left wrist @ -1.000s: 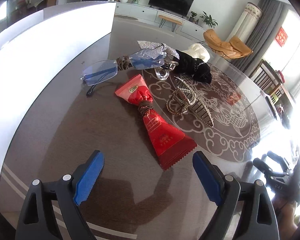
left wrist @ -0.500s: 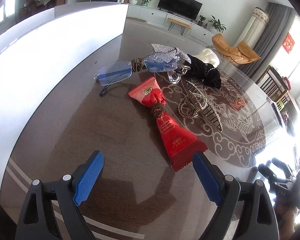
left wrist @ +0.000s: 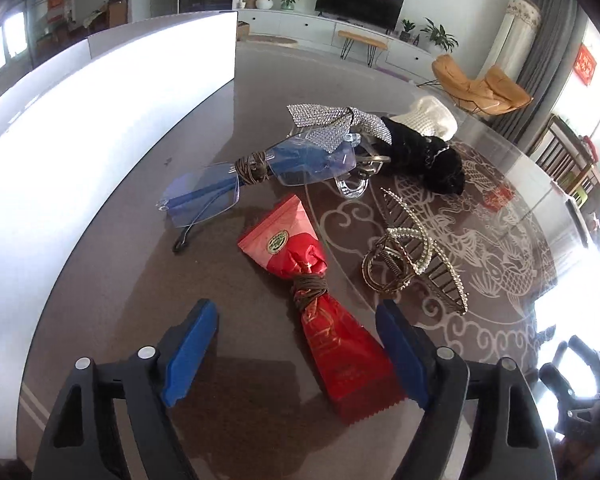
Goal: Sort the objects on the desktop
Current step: 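Grasp the red candy packet with the left gripper while the right gripper grasps the gold beaded hair clip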
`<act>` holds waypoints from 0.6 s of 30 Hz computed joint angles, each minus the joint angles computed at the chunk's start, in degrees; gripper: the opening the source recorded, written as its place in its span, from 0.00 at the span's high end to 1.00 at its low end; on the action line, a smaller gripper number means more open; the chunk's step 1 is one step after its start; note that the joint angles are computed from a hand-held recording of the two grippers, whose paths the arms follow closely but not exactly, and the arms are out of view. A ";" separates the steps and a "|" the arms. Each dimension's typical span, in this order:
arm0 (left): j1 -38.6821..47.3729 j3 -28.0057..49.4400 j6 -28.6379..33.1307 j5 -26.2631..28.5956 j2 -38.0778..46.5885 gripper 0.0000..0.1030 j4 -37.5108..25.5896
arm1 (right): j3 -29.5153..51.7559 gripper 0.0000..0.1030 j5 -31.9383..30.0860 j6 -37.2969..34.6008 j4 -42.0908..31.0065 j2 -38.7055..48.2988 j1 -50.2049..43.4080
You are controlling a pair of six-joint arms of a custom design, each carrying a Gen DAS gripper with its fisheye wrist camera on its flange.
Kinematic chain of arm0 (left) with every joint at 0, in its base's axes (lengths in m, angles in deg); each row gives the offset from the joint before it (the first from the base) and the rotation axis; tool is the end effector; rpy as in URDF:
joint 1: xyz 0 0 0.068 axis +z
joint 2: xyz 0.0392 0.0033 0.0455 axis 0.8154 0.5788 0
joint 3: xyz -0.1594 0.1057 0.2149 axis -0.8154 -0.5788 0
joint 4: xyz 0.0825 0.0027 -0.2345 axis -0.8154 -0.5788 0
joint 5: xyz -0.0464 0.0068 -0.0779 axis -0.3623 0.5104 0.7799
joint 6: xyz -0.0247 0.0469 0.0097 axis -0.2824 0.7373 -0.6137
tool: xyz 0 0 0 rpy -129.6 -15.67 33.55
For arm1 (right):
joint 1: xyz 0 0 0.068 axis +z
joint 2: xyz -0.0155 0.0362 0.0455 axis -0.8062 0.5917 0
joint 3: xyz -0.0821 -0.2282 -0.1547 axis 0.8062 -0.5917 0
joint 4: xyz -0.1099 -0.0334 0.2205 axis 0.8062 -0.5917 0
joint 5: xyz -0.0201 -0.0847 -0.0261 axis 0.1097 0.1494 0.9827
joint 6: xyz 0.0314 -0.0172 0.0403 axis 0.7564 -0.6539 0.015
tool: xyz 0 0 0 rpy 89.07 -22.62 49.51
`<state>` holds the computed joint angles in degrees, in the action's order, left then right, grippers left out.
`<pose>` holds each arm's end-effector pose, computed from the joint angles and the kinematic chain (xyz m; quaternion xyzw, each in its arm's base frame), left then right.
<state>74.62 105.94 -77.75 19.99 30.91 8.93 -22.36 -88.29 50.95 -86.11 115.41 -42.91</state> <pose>0.2599 0.0889 0.2811 -0.1351 0.9475 -0.0195 0.2893 0.2549 0.0505 0.1993 -0.1452 0.9411 0.0378 0.3029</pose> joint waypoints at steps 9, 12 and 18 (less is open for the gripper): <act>3.34 0.80 6.91 4.43 -0.90 0.80 -3.42 | 0.00 0.00 0.04 0.05 -0.03 -0.02 0.06; 10.57 0.41 10.77 11.03 -2.30 0.80 -8.03 | 0.61 0.00 0.58 1.24 -0.49 0.44 0.92; 18.01 -0.58 11.20 16.02 -3.14 0.80 -8.77 | 13.50 0.02 -6.21 3.82 -3.07 8.35 18.03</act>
